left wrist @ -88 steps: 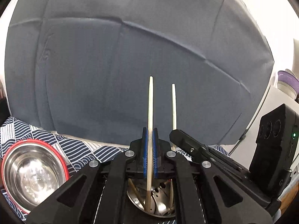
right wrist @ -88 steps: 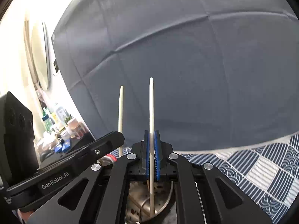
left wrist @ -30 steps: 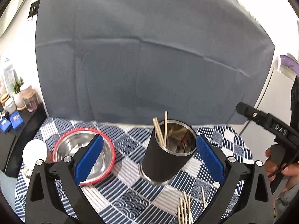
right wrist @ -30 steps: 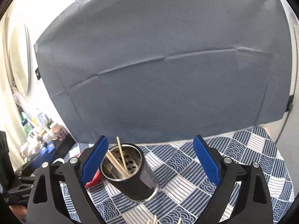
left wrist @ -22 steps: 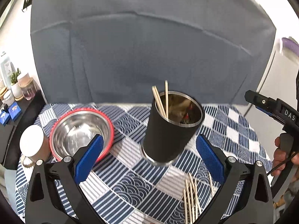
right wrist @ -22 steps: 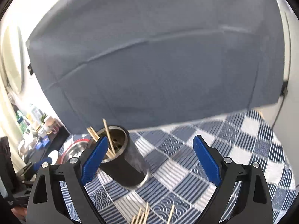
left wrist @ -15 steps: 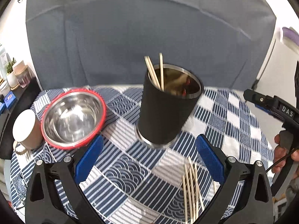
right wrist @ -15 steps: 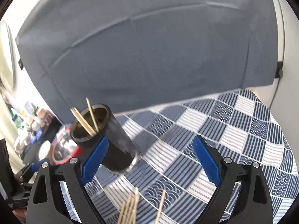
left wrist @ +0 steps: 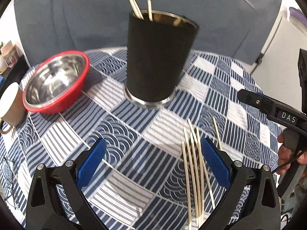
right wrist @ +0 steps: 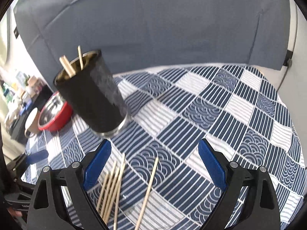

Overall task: Organize utensils
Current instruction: 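Lower the right tool toward the loose wooden sticks while the left tool lowers beside it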

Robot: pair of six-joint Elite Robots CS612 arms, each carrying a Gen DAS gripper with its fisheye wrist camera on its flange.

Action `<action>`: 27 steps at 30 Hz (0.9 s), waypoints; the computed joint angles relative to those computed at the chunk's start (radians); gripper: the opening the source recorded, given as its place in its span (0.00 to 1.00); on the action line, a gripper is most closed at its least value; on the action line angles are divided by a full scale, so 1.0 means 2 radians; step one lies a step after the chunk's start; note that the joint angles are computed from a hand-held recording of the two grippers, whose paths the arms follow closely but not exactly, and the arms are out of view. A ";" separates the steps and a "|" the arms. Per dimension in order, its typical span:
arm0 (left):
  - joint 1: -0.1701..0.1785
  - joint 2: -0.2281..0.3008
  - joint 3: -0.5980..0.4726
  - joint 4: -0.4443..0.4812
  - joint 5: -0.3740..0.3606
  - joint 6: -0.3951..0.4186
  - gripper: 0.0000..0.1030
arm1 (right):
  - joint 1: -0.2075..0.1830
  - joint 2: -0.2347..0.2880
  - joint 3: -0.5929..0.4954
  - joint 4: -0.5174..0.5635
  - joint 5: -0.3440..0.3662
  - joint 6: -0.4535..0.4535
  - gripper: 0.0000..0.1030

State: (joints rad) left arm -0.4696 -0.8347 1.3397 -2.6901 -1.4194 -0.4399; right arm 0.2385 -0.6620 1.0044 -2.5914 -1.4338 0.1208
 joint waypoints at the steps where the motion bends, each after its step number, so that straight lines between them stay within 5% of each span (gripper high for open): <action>1: -0.001 0.000 0.002 0.004 -0.002 0.002 0.94 | 0.000 -0.001 0.003 0.007 -0.003 -0.002 0.85; 27: -0.013 0.007 0.009 0.071 -0.018 0.037 0.94 | 0.004 -0.006 0.032 0.091 -0.031 -0.034 0.85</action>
